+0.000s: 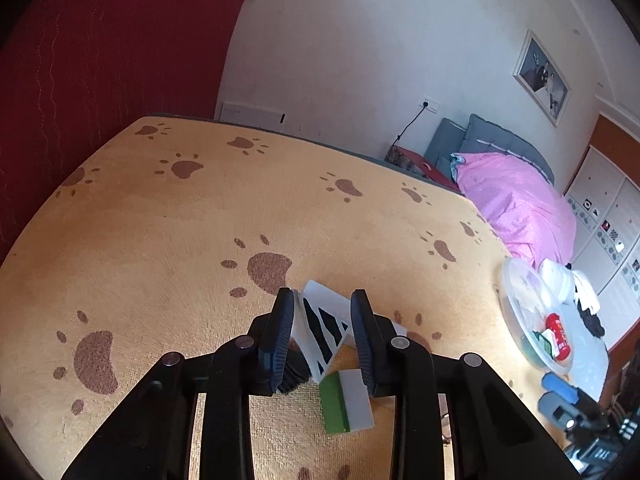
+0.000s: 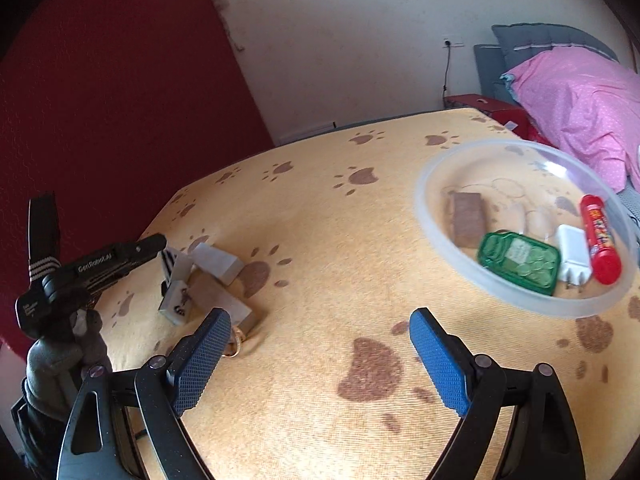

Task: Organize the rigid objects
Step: 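Grasp the black brush with the left tool while the right tool grasps the gold key ring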

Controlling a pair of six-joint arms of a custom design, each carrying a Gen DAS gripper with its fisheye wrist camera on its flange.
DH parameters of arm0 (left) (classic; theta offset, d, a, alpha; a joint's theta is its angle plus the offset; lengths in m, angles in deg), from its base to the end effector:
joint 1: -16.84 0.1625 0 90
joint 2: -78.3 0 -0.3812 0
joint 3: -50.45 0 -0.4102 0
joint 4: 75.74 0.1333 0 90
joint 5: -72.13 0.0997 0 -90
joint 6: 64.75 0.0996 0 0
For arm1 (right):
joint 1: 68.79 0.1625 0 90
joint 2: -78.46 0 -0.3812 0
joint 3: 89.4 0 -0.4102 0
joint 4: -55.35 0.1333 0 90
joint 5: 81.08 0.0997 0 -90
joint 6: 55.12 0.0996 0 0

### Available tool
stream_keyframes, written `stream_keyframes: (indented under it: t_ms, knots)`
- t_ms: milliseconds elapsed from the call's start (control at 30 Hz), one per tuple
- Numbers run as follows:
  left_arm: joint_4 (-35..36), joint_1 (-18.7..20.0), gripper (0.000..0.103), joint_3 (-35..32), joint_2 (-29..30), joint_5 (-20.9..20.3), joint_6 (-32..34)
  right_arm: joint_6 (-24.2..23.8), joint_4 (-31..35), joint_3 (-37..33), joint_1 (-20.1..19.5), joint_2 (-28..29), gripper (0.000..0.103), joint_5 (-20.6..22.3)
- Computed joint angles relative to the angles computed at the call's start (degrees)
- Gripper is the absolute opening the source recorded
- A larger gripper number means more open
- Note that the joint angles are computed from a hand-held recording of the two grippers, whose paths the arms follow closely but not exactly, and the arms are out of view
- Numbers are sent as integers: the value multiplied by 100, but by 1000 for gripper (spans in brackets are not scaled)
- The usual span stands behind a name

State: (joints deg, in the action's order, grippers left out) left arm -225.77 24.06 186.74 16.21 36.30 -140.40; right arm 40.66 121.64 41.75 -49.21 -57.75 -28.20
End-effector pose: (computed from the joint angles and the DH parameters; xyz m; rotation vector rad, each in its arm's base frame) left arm -0.3427 -0.2592 0.0237 0.3115 2.4653 -1.1881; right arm -0.0146 -0.2105 0.3449 0.5388 -2.5744 1.0059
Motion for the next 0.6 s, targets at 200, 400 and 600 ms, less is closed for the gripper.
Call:
stream_keyframes:
  t_ms: [200,400,600]
  knots:
    - [60,-89,30,77,-137,78,-68,1280,-1037,-1,1848,474,90,1316]
    - [164,-29,30,116,-210,-14,-264,2095,-1778,-26,3212,1078,65,2453]
    - [280,-17,31,196,-317,-23,-540,2410,-2261,-22,3779,1369,43,2929]
